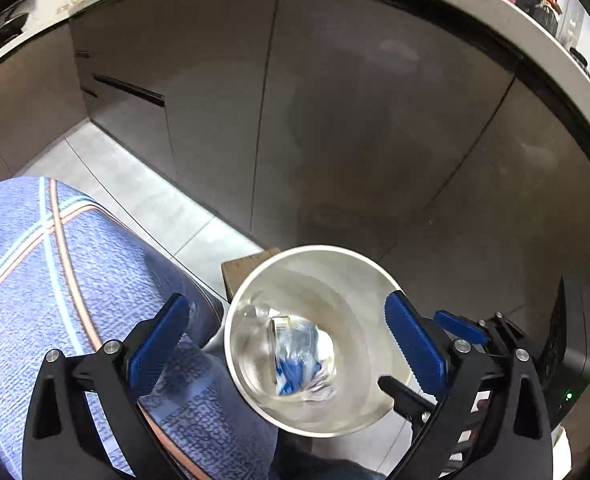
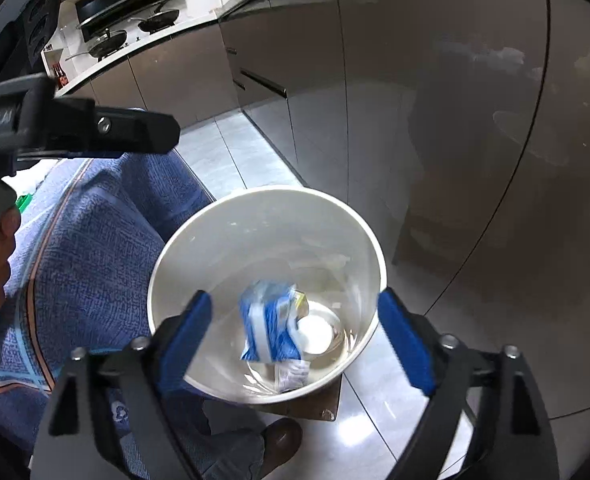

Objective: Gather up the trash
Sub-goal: 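Carry both items over the white bin and open both tools to drop them, then move both tools back over the table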

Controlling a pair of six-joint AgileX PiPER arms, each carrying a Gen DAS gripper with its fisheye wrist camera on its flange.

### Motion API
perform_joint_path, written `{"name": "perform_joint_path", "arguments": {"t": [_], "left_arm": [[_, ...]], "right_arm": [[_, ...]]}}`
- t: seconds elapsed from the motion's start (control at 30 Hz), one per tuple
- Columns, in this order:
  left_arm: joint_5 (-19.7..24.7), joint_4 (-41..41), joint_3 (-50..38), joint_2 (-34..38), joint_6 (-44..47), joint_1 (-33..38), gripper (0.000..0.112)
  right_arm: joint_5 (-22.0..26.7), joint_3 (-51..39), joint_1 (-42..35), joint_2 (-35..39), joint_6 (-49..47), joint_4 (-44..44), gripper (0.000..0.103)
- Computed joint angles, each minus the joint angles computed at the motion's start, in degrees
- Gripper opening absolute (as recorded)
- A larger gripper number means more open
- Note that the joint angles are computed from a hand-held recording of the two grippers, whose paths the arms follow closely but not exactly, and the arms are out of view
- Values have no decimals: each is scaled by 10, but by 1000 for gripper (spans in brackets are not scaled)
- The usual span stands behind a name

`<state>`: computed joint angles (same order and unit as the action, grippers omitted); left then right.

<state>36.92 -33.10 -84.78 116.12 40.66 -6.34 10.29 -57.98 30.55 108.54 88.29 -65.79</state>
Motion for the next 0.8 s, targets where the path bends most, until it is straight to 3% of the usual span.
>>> {"name": "perform_joint_path", "arguments": {"t": [0.23,0.6,0.8], "left_arm": [[-2,0,39,-45,6,15,95],[43,16,67,-139,-28,51,95],[22,45,116,-221,-53,84,95]], "right_arm": [[3,6,8,-19,1,12,99],[52,-17,45,-90,-171,190,99],[98,-35,90,-126,-169,184,99]]}}
